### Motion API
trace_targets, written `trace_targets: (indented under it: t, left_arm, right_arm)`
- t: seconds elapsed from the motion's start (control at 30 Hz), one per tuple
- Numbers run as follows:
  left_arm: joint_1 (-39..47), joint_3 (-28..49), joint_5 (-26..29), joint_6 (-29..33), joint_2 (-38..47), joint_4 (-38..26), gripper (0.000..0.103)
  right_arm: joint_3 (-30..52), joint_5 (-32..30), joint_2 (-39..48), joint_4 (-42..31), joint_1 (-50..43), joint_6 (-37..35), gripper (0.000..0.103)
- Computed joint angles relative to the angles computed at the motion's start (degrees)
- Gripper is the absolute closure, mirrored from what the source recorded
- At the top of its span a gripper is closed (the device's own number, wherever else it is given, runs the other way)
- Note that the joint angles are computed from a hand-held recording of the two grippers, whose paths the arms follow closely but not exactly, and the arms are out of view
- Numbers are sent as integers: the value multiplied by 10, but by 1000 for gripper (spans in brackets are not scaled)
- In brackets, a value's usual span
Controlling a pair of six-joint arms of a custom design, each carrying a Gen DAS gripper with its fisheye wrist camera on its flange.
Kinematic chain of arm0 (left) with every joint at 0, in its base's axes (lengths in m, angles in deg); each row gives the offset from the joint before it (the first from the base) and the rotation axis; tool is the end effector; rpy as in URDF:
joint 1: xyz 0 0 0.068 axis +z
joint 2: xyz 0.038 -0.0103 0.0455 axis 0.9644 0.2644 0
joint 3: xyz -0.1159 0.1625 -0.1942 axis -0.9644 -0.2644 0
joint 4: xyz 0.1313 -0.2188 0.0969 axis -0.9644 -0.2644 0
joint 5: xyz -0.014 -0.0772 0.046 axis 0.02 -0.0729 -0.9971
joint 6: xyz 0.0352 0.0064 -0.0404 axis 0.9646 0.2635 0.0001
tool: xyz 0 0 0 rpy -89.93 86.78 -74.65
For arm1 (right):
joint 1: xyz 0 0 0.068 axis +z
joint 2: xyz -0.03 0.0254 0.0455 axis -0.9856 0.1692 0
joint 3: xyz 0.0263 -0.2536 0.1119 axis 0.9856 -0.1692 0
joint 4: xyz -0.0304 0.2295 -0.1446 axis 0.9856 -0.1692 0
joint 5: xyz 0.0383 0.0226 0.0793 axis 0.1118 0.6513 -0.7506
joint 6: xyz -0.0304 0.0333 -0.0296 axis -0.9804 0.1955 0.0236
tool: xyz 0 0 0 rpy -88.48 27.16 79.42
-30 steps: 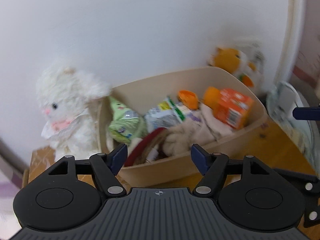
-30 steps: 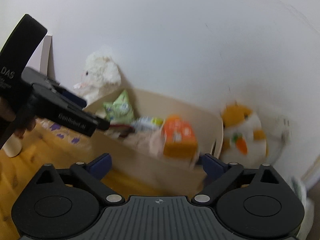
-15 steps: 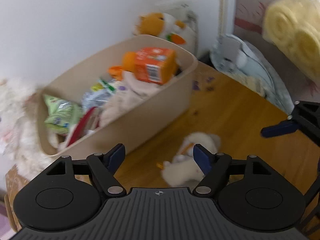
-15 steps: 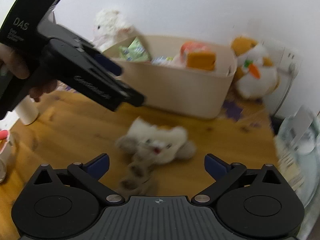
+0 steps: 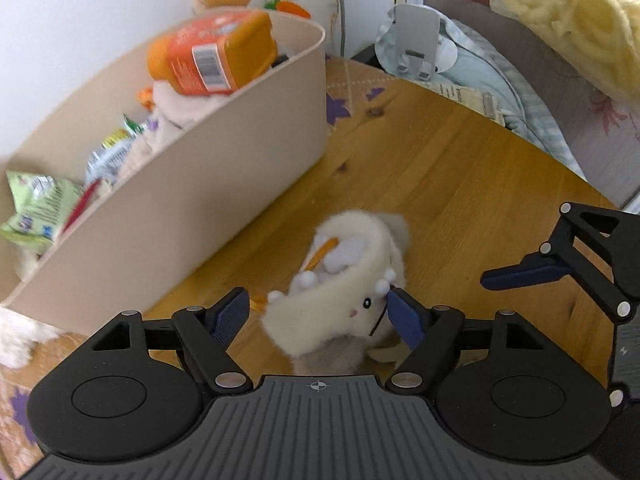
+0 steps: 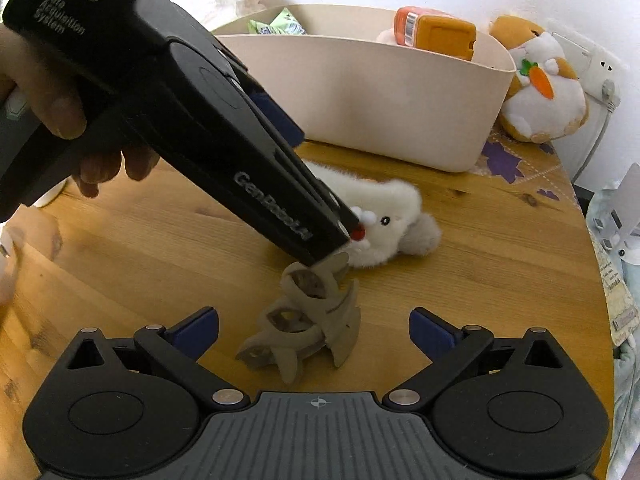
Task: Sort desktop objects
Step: 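Grasp the white plush toy with left tool while right tool grasps grey plastic clip, then carry plush and grey clip over the basket and open both tools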
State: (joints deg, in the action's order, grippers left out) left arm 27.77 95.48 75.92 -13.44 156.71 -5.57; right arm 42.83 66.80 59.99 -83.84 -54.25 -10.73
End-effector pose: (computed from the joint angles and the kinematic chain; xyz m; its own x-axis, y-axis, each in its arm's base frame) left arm 0.2582 -0.2633 0.1009 -0.7268 0.4736 -0.4975 0.4879 0.8658 0.1113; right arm 0.1892 0.1066 0.0862 -0.3506 -0.7243 -0.5937 -0.8981 0.4397 -0.0060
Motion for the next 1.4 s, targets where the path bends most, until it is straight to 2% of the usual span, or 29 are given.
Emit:
trace_targets:
  t: [0.27,0.37,0.4,0.47,0.5,0.53,0.57,0.6,0.7,0.8,1.23,1.4]
  left_arm:
    - [7,4,16,-16,35,35,26]
    - [11,5,29,-22,44,45,37]
    - [12,7,32,-23,47,45,43]
    - [15,11,39,-28,51,44,50]
    - [16,11,40,-32,51,46,51]
    - [16,11,39,-35,53,47,52]
    - [16,12,36,-38,53,46,58]
    - [14,12,33,-36,52,45,64]
    - [13,11,29,-28,47,37,75]
    - [12,11,27,-30,45,34,81]
    - [19,-84,29,-78,-69,31,83]
    - [30,-125,17,-97,-149,26,83]
  right_arm:
    - [16,15,50,29,-5,0,11]
    - [15,16,57,37,-8,-10,16]
    - [18,13,59,35,-12,-14,20]
    - [22,6,63,28,-19,-24,35]
    - [23,5,64,26,-23,-27,37]
    - [21,2,62,28,-28,-33,50]
    - [20,0,60,27,-32,-38,52]
    - [23,-2,59,19,-36,-43,52]
    - [23,-17,50,5,-54,-66,55]
    - [20,-26,34,-10,-70,-90,58]
    - [55,-93,-21,-108,-180,-162,58]
    - [102,-104,-35,-117,-156,-131,58]
